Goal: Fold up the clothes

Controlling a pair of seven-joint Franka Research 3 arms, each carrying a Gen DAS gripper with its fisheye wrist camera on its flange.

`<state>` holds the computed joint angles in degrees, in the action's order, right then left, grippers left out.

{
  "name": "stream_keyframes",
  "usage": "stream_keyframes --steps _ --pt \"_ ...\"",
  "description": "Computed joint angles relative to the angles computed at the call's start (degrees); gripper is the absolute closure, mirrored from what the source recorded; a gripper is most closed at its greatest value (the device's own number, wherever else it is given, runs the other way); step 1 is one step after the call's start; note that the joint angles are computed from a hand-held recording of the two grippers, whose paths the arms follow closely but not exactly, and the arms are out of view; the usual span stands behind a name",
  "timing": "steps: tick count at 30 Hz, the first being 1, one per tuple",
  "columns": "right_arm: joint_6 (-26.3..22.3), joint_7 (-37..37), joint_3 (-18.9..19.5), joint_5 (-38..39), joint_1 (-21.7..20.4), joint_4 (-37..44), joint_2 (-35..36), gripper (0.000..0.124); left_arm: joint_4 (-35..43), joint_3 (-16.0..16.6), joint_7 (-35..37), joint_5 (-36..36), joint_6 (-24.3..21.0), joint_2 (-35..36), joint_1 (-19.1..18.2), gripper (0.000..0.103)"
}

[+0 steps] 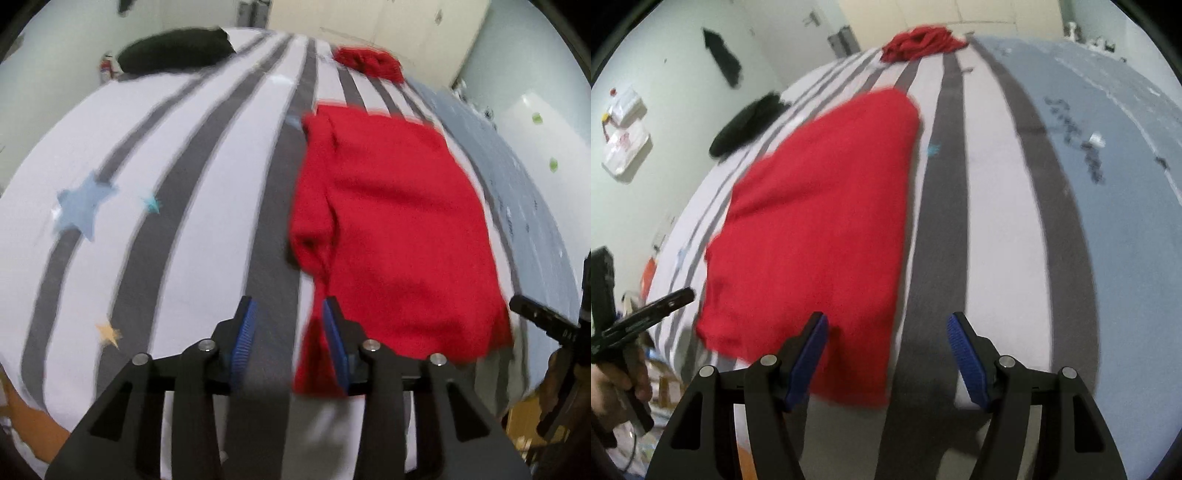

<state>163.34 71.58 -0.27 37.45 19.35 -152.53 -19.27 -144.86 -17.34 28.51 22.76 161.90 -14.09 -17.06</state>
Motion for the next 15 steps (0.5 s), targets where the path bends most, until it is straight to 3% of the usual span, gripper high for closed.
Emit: stream_keyframes --steps 4,8,11,15 --pt "2.18 -0.76 -1.31 1.51 -0.59 7.67 6.92 0.061 7.87 0.49 1.33 6.02 1.88 7.51 3.25 0.055" --pt "1.76 -4.49 -1.06 5.43 -1.64 18.78 16.55 0.06 18.91 2.76 4.83 8.59 4.29 18.47 3.32 0.053" --pt "0.03 -4.06 0.53 5.42 -3.98 28.05 24.23 0.06 28.37 2.99 13.97 1.3 4.05 26.62 4.18 0.053" --pt "-3.42 -1.79 2.82 3.95 -7.24 38.7 32.58 0.06 38.67 3.73 18.92 -3.52 1.39 34.08 3.67 0.048"
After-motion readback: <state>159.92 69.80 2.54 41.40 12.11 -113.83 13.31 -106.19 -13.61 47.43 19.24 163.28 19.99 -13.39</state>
